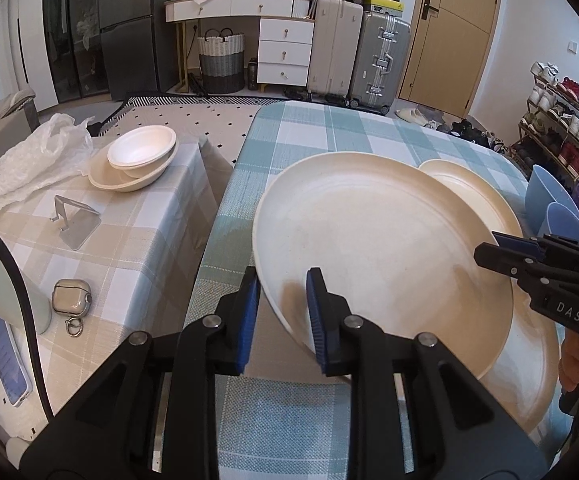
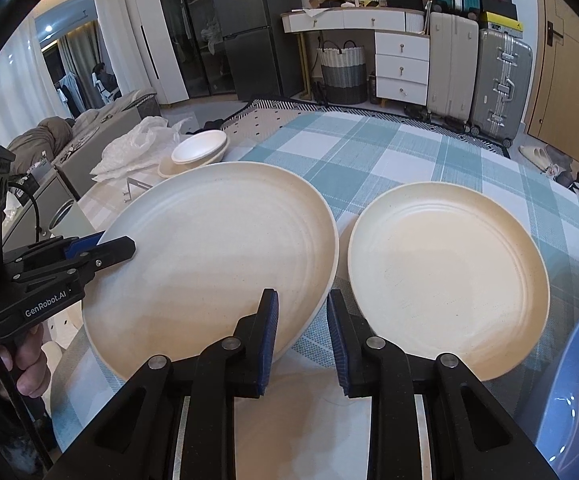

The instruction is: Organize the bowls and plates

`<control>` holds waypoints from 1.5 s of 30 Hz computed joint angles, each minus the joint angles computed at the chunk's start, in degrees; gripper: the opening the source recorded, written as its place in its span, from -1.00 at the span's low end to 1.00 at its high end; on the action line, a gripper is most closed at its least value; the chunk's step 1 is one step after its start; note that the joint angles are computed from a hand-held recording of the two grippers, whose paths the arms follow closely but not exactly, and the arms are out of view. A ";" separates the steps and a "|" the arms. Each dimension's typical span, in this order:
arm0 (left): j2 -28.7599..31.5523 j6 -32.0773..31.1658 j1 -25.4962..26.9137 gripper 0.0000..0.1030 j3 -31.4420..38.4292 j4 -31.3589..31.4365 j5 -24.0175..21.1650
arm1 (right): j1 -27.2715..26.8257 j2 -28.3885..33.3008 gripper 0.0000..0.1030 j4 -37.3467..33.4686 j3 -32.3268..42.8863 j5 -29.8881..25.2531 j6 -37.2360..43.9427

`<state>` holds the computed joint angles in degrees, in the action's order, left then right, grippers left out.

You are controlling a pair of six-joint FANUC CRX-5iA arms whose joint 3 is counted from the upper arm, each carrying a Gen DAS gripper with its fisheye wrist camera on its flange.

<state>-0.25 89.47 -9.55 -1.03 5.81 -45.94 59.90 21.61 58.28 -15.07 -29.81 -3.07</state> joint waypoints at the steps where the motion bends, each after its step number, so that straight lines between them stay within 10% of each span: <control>1: -0.29 0.18 -0.16 -0.60 0.05 -0.18 -0.10 | -0.03 -0.49 -0.50 0.93 -0.61 0.16 -0.90; 45: -8.29 4.28 -12.58 -0.60 0.61 -4.93 -2.64 | 11.57 -17.66 -0.50 11.27 -18.13 -15.35 -21.71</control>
<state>-8.54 93.75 -22.13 -0.42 0.88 -48.59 71.47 3.96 69.55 -33.20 -45.16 -24.77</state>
